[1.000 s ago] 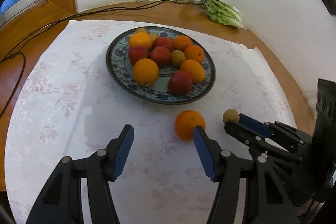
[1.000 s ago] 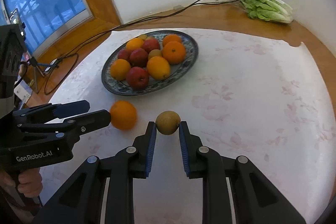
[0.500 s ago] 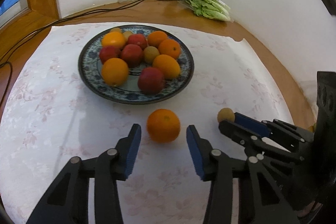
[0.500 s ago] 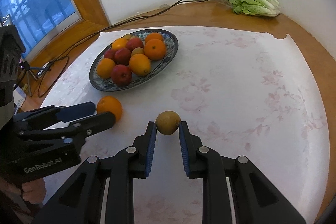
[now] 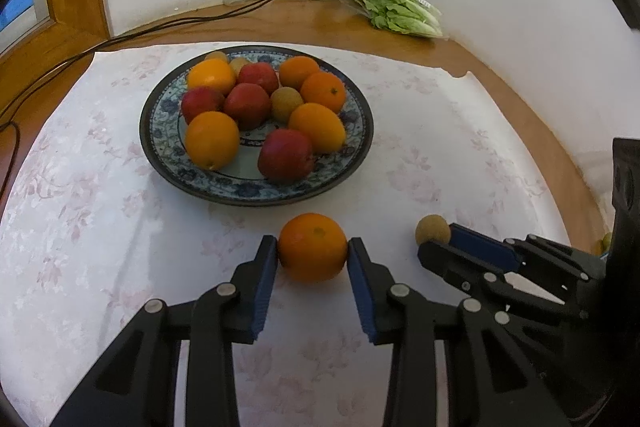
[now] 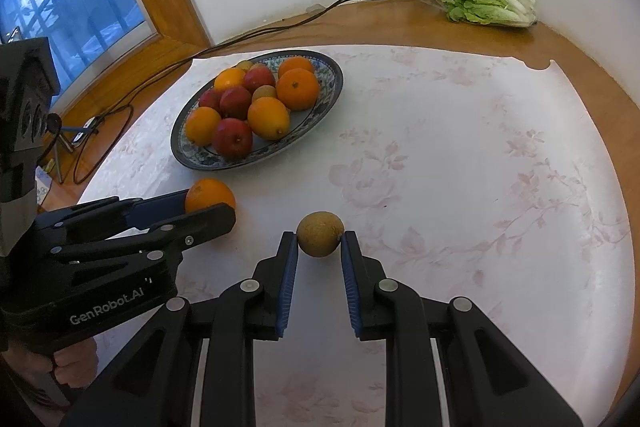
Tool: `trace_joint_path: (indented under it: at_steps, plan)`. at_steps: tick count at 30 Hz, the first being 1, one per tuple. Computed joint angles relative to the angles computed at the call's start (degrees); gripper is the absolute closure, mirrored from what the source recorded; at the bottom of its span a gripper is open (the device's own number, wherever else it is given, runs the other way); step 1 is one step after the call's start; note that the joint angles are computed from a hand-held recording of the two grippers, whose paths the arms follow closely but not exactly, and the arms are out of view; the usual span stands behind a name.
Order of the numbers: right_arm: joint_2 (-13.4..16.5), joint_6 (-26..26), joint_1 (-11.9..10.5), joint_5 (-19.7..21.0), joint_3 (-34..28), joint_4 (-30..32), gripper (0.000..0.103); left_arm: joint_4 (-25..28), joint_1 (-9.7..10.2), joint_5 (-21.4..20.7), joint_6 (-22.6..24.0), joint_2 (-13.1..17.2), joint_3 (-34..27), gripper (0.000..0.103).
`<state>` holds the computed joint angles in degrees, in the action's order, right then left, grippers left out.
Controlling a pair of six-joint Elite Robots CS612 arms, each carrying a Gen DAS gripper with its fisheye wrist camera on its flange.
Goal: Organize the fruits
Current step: 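Grasp the last orange with the left gripper while the right holds the kiwi, then carry the orange and the kiwi in both grippers over the plate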
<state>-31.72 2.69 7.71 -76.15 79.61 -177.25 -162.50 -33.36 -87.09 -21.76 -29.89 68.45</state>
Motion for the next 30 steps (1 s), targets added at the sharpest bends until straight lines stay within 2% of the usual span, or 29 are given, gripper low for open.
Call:
trace_joint_path:
  at_steps: [12, 22, 27, 30]
  plan:
    - [-0.12, -0.2, 0.11, 0.8, 0.05, 0.1, 0.08, -1.57, 0.35, -0.87, 0.35, -0.71, 1.23, 0.067]
    - [-0.72, -2.01, 0.68, 2.02, -0.31, 0.35, 0.08, -3.29, 1.01, 0.3, -0.34, -2.23, 2.97, 0.067]
    - [-0.92, -2.0, 0.6, 4.88, -0.59, 0.67, 0.08, -2.91, 1.45, 0.8, -0.6, -2.53, 2.74, 0.067]
    - [-1.01, -2.56, 0.8, 4.15, -0.8, 0.73, 0.08, -3.08, 1.65, 0.96, -0.61, -2.7, 2.74, 0.067]
